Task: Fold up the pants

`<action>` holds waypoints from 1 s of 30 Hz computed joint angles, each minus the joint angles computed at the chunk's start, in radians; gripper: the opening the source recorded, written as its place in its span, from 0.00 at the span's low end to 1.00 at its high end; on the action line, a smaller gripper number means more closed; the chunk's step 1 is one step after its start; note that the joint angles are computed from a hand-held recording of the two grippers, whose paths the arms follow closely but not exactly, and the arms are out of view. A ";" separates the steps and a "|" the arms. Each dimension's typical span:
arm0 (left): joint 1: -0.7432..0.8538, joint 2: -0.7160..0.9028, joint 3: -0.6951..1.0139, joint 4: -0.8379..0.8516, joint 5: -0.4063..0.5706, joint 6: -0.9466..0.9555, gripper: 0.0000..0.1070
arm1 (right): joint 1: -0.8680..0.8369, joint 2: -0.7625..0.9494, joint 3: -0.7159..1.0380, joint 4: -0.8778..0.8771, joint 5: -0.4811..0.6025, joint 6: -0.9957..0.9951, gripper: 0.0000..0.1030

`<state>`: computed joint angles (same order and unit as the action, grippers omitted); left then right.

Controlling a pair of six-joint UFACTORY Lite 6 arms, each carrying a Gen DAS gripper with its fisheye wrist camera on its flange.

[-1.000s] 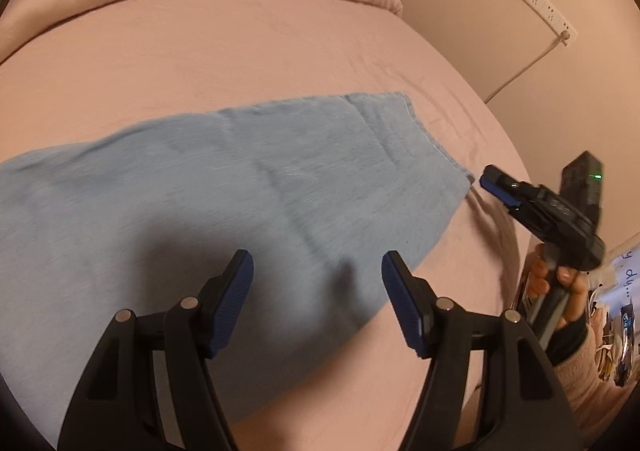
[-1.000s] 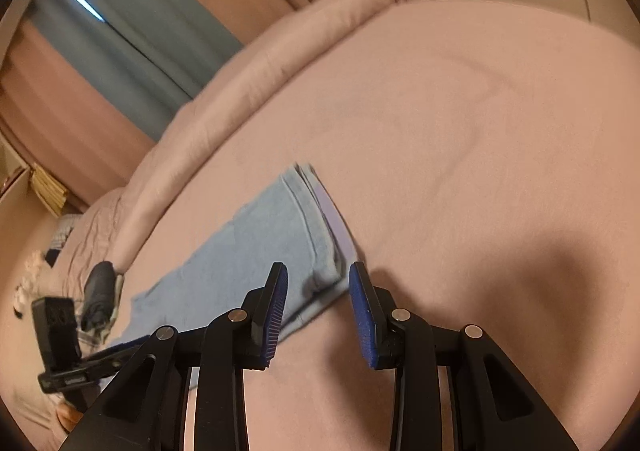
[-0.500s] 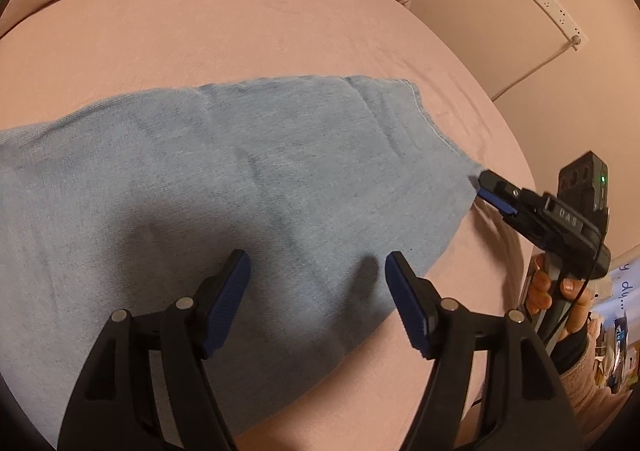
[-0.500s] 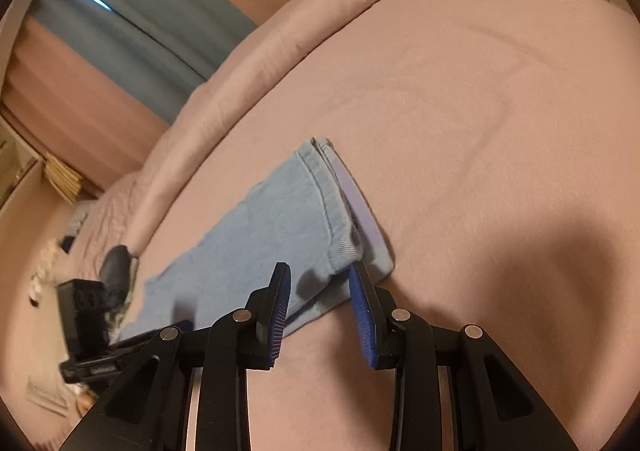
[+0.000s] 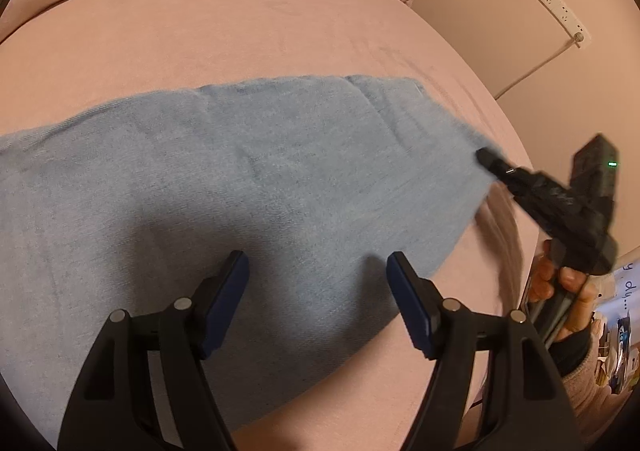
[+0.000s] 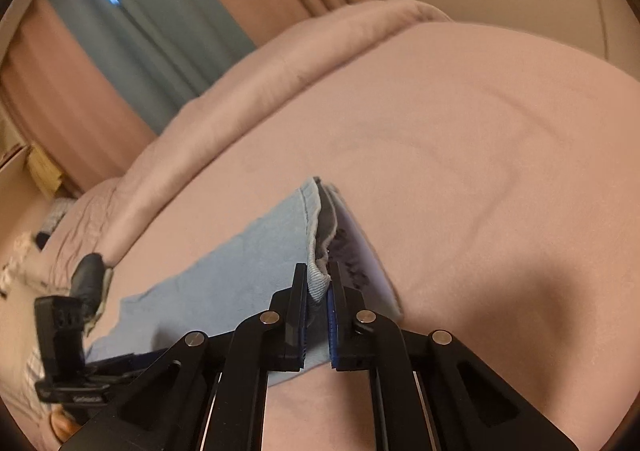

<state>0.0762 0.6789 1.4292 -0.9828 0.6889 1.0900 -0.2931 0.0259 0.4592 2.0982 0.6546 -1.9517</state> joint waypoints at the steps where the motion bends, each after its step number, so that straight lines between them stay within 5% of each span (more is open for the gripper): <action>1: 0.000 0.006 0.005 -0.002 0.005 0.002 0.71 | 0.004 0.067 0.031 0.008 -0.008 -0.005 0.06; 4: 0.004 0.001 0.006 0.003 0.012 -0.003 0.71 | -0.003 0.192 0.069 0.063 0.013 -0.072 0.05; 7: 0.019 -0.027 -0.018 0.015 0.012 -0.004 0.71 | 0.066 0.100 0.036 0.161 -0.091 -0.123 0.05; 14: 0.110 -0.074 -0.117 -0.042 0.002 0.087 0.74 | 0.089 0.064 0.016 0.234 -0.134 -0.143 0.05; 19: 0.125 -0.090 -0.145 -0.068 0.009 0.119 0.75 | 0.095 0.080 0.075 0.070 -0.192 -0.059 0.07; 21: 0.123 -0.102 -0.162 -0.083 0.002 0.132 0.75 | 0.056 0.008 0.044 -0.064 -0.189 0.046 0.16; 23: 0.132 -0.113 -0.180 -0.100 0.006 0.153 0.75 | 0.012 -0.083 -0.019 -0.109 -0.187 0.094 0.47; 24: 0.140 -0.117 -0.189 -0.108 0.011 0.165 0.75 | -0.037 -0.131 -0.059 -0.168 -0.146 0.148 0.51; 30: 0.201 -0.145 -0.240 -0.157 0.053 0.190 0.75 | -0.205 -0.034 -0.100 -0.345 0.123 0.255 0.53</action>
<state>0.2772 0.5341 1.1896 -1.1395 0.7416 1.2798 -0.4986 -0.0083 0.3596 1.7529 0.7777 -1.6965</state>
